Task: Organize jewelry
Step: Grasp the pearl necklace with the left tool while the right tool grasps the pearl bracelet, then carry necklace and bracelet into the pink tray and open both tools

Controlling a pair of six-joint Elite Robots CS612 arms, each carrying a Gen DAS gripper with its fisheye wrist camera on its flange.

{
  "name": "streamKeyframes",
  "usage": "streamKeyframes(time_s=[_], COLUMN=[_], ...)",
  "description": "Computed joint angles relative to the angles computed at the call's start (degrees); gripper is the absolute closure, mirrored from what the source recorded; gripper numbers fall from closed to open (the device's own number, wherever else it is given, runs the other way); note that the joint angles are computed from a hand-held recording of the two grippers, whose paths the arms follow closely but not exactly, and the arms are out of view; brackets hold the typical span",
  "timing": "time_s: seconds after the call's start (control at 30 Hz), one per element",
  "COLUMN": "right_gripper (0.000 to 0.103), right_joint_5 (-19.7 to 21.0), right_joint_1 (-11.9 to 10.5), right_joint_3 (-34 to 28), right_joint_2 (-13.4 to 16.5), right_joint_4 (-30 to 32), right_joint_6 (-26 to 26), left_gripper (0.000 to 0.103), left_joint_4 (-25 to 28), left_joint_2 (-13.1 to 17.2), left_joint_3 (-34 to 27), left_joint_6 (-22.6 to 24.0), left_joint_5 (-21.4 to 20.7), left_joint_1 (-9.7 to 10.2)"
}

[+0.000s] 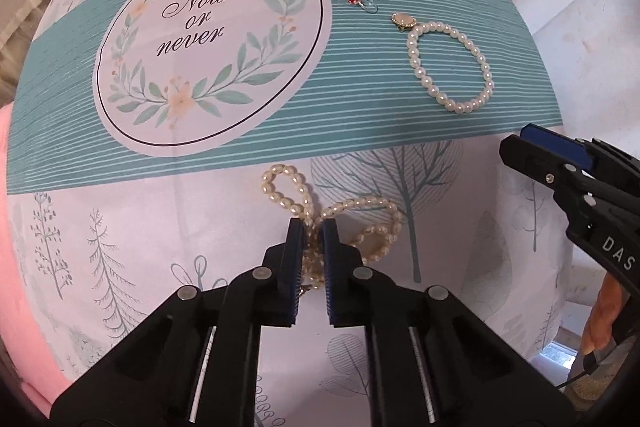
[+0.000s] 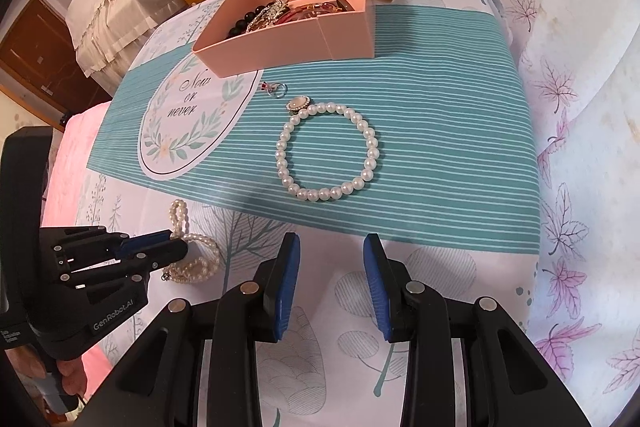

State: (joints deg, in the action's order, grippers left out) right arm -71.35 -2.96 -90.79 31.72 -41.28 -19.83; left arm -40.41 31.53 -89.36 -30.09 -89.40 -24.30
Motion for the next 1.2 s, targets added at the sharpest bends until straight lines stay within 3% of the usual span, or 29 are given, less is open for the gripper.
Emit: streamKeyframes(time_s=[0.1, 0.17, 0.6, 0.73, 1.07, 1.2], right_gripper=[0.070, 0.070, 0.070, 0.070, 0.095, 0.096], right_joint_5=[-0.2, -0.6, -5.0, -6.6, -12.0, -12.4], right_joint_1=[0.1, 0.2, 1.8, 2.5, 4.2, 4.6], right_joint_3=[0.5, 1.2, 9.3, 11.6, 15.2, 15.4], right_joint_2=[-0.2, -0.5, -3.5, -4.1, -4.7, -4.7], right_joint_4=[-0.4, -1.2, -6.3, -7.5, -10.5, -10.7], right_joint_6=[0.5, 1.3, 6.0, 6.4, 6.0, 5.5], left_gripper=[0.100, 0.100, 0.100, 0.100, 0.100, 0.100], left_joint_4=[-0.5, -0.6, -6.3, -8.5, -13.1, -14.3], left_joint_2=[-0.1, 0.4, -1.5, -2.1, -4.9, -6.0], left_joint_3=[-0.3, -1.8, -1.3, -0.7, 2.0, 3.1], left_joint_6=[-1.0, -0.6, -1.0, -1.7, -1.3, -1.1], left_joint_5=[0.3, -0.1, 1.0, 1.8, 3.4, 4.0], left_joint_1=[0.16, 1.44, 3.91, 3.76, 4.27, 4.30])
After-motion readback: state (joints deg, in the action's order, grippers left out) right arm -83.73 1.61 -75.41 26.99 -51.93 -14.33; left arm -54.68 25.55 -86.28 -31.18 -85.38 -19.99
